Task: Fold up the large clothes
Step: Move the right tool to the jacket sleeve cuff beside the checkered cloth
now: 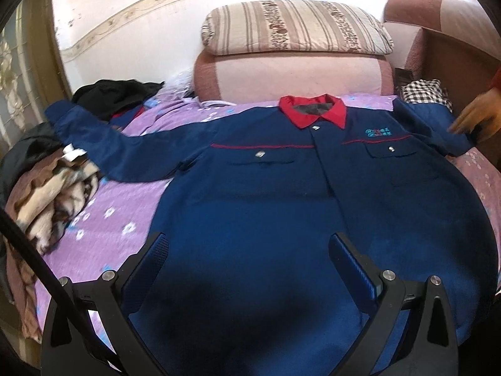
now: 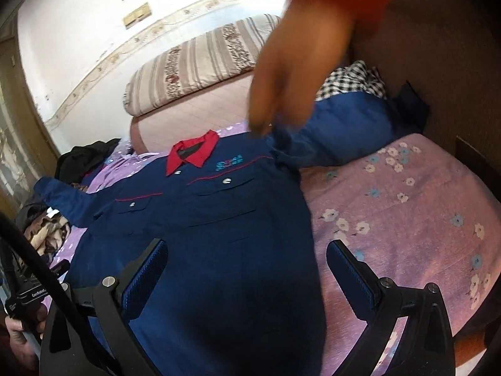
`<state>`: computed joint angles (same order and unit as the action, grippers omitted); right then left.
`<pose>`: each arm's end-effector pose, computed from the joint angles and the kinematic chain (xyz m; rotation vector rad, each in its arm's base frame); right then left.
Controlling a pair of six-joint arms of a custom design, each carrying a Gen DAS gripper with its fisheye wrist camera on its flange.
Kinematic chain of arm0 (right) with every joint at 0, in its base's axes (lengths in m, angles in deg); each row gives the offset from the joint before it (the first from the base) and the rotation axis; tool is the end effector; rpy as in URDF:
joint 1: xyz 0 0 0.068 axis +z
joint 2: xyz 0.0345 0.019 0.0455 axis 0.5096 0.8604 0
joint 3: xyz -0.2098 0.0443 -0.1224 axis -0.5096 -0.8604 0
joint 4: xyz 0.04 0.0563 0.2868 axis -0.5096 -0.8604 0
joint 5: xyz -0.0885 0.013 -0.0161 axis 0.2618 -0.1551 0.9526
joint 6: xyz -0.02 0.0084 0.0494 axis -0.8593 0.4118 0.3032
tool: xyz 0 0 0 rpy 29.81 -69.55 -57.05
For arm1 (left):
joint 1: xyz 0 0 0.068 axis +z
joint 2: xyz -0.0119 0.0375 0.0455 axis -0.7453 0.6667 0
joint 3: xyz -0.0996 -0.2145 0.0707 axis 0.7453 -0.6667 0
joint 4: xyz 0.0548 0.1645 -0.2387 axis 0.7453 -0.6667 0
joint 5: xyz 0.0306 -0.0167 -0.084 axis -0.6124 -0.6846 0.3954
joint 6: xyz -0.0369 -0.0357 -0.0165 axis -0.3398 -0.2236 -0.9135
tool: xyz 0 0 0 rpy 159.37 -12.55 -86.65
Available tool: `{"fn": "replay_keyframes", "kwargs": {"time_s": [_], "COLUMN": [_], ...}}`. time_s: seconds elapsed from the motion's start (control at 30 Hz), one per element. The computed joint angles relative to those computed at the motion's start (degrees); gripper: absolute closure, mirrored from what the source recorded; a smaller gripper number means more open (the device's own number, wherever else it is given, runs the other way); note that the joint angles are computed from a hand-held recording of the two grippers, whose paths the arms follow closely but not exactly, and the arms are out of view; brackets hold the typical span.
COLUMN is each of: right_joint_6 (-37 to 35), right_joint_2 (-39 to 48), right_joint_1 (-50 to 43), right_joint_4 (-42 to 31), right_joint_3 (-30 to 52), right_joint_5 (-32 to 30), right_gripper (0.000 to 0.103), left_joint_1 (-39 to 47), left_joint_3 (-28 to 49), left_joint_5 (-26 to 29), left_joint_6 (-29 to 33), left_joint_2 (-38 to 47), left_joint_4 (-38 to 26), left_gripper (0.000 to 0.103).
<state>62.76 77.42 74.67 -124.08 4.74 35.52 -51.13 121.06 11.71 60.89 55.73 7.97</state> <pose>0.1707 0.1330 0.3077 0.5535 1.9539 0.3100 0.3176 -0.0199 0.3150 0.4399 2.2214 0.0148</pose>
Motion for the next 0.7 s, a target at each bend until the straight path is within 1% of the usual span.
{"fn": "replay_keyframes", "kwargs": {"time_s": [0.07, 0.1, 0.13, 0.17, 0.2, 0.27, 0.3, 0.4, 0.5, 0.57, 0.6, 0.7], "right_joint_6": [0.93, 0.41, 0.88, 0.11, 1.22, 0.71, 0.53, 1.94, 4.54, 4.90, 5.54, 4.27], "right_joint_2": [-1.28, -1.18, -1.78, -2.44, -3.49, -5.26, -6.47, -7.76, -9.08, -11.62, -11.51, -12.54], "right_joint_1": [-0.89, -1.34, -2.05, -2.86, -3.96, -5.57, -6.65, -10.17, -13.06, -16.32, -17.13, -20.76], "right_joint_4": [0.47, -0.58, -1.40, -1.80, -2.16, -1.67, -2.04, -4.85, -8.56, -9.87, -11.22, -11.76], "right_joint_3": [-1.34, -1.02, -1.51, -2.07, -2.73, -4.09, -4.85, -5.06, -5.16, -6.48, -6.16, -6.73], "right_joint_5": [-1.18, -0.93, -0.95, -0.75, -1.83, -2.69, -3.31, -6.88, -10.16, -12.62, -13.34, -16.11], "right_gripper": [0.000, 0.000, 0.000, 0.000, 0.000, 0.000, 0.000, 0.000, 0.000, 0.000, 0.000, 0.000], "left_joint_1": [-1.96, -2.89, -3.43, -3.83, -4.33, -4.69, -4.42, -4.13, -3.96, -3.80, -3.76, -3.93], "left_joint_3": [2.18, 2.53, 3.26, 3.51, 3.18, 2.45, 2.88, 3.26, 3.02, 3.33, 3.60, 3.16], "left_joint_5": [-0.77, -0.78, -0.92, -0.70, -1.44, -2.03, -2.01, -1.83, -2.09, -1.71, -1.53, -0.99], "left_joint_6": [-0.17, -1.01, -0.88, -0.99, -0.75, -0.29, 0.00, -0.41, -0.46, -0.65, -0.74, -0.81], "left_joint_2": [2.65, 3.28, 4.16, 4.72, 5.10, 5.75, 6.53, 8.03, 8.75, 9.30, 9.66, 9.56], "left_joint_4": [0.43, 1.84, 1.81, 2.20, 3.29, 4.47, 3.18, 2.18, 2.75, 2.74, 2.64, 3.47], "left_gripper": [0.001, 0.001, 0.001, 0.001, 0.001, 0.001, 0.001, 0.001, 0.001, 0.001, 0.001, 0.001]}}
